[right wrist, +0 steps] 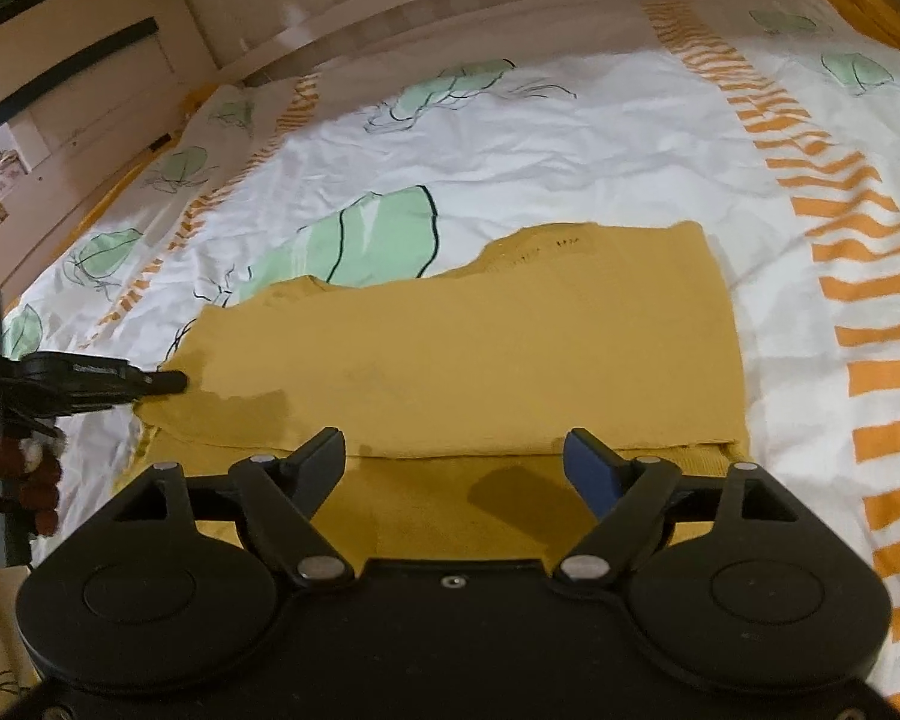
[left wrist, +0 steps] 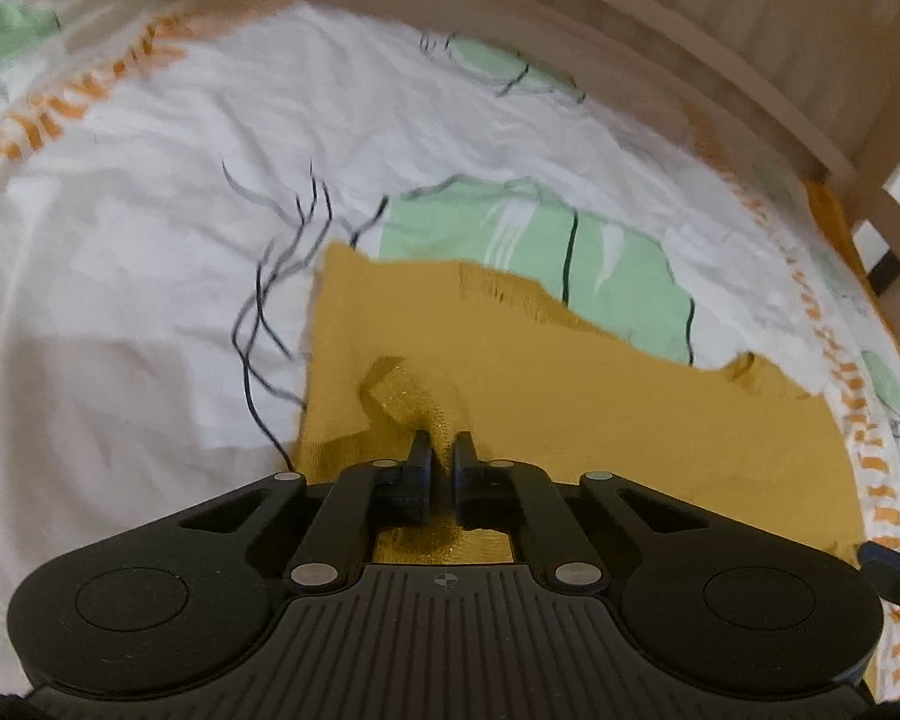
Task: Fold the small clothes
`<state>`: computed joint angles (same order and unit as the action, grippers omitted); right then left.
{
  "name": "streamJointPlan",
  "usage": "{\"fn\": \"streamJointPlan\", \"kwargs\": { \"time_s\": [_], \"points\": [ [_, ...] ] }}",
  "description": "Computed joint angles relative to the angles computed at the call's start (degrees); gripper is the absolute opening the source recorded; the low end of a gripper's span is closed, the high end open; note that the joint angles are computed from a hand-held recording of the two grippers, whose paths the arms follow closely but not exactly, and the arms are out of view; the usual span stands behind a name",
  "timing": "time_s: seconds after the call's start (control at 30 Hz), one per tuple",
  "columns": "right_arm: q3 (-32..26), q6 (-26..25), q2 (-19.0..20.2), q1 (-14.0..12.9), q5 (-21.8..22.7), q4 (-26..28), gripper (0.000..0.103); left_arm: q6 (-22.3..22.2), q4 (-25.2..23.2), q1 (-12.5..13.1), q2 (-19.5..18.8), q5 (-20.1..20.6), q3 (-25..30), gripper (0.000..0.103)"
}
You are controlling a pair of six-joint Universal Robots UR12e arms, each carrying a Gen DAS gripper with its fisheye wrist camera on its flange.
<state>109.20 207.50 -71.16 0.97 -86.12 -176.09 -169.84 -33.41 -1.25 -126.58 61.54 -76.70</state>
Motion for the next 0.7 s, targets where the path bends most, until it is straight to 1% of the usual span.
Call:
{"fn": "streamJointPlan", "kwargs": {
  "time_s": [0.1, 0.13, 0.17, 0.2, 0.23, 0.27, 0.3, 0.33, 0.4, 0.43, 0.47, 0.53, 0.6, 0.63, 0.67, 0.7],
  "points": [
    [-0.1, 0.4, -0.1, 0.0, -0.9, 1.0, 0.082, 0.8, 2.5, -0.2, 0.5, 1.5, -0.6, 0.006],
    [-0.2, 0.7, -0.2, 0.1, -1.2, 1.8, 0.082, 1.7, 2.5, -0.4, 0.5, 2.0, -0.5, 0.007],
    [-0.3, 1.0, -0.2, 0.0, -1.3, 3.1, 0.083, 2.4, 2.1, -0.5, 0.3, 2.6, -0.4, 0.01],
    [-0.4, 1.5, -0.2, -0.1, -1.1, 4.0, 0.083, 2.8, 1.2, -0.7, 0.1, 3.5, -0.1, 0.009],
    [-0.4, 2.5, -0.2, -0.2, -0.8, 4.9, 0.083, 3.5, -0.8, -0.8, -0.1, 4.3, 0.4, 0.013],
    [-0.4, 3.7, -0.2, -0.5, -0.2, 5.9, 0.083, 3.8, -3.2, -1.1, -0.4, 5.7, 1.2, 0.023],
    [-0.2, 4.7, -0.4, -0.8, 0.4, 6.8, 0.084, 3.7, -4.1, -1.0, -0.5, 6.0, 1.3, 0.024],
    [-0.1, 5.7, -0.4, -1.0, 1.0, 7.2, 0.084, 3.4, -3.9, -0.8, -0.6, 5.3, 1.2, 0.024],
    [0.4, 6.8, -0.6, -1.4, 1.8, 6.6, 0.084, 3.0, -4.2, -0.6, -0.5, 5.2, 1.3, 0.026],
    [0.5, 7.2, -0.7, -1.5, 2.1, 6.7, 0.084, 2.8, -3.8, -0.6, -0.4, 5.4, 1.2, 0.03],
    [0.6, 7.5, -0.8, -1.6, 2.3, 6.7, 0.087, 2.5, -2.8, -0.6, -0.4, 5.7, 0.9, 0.034],
    [0.8, 7.8, -0.9, -1.7, 2.8, 6.5, 0.089, 1.7, -1.3, -0.6, -0.2, 6.9, 0.4, 0.036],
    [0.7, 7.4, -0.8, -1.6, 2.6, 6.7, 0.089, 0.8, -1.3, -0.4, -0.3, 6.7, 0.4, 0.037],
    [0.6, 7.0, -0.8, -1.5, 2.4, 6.9, 0.089, 0.3, -1.3, -0.5, -0.4, 7.1, 0.5, 0.037],
    [0.6, 6.8, -0.8, -1.5, 2.3, 7.1, 0.089, 0.1, -1.0, -0.6, -0.4, 7.8, 0.5, 0.04],
    [0.5, 6.7, -0.8, -1.4, 2.2, 7.2, 0.089, 0.0, -0.4, -0.8, -0.3, 9.8, 0.4, 0.043]
  ]
}}
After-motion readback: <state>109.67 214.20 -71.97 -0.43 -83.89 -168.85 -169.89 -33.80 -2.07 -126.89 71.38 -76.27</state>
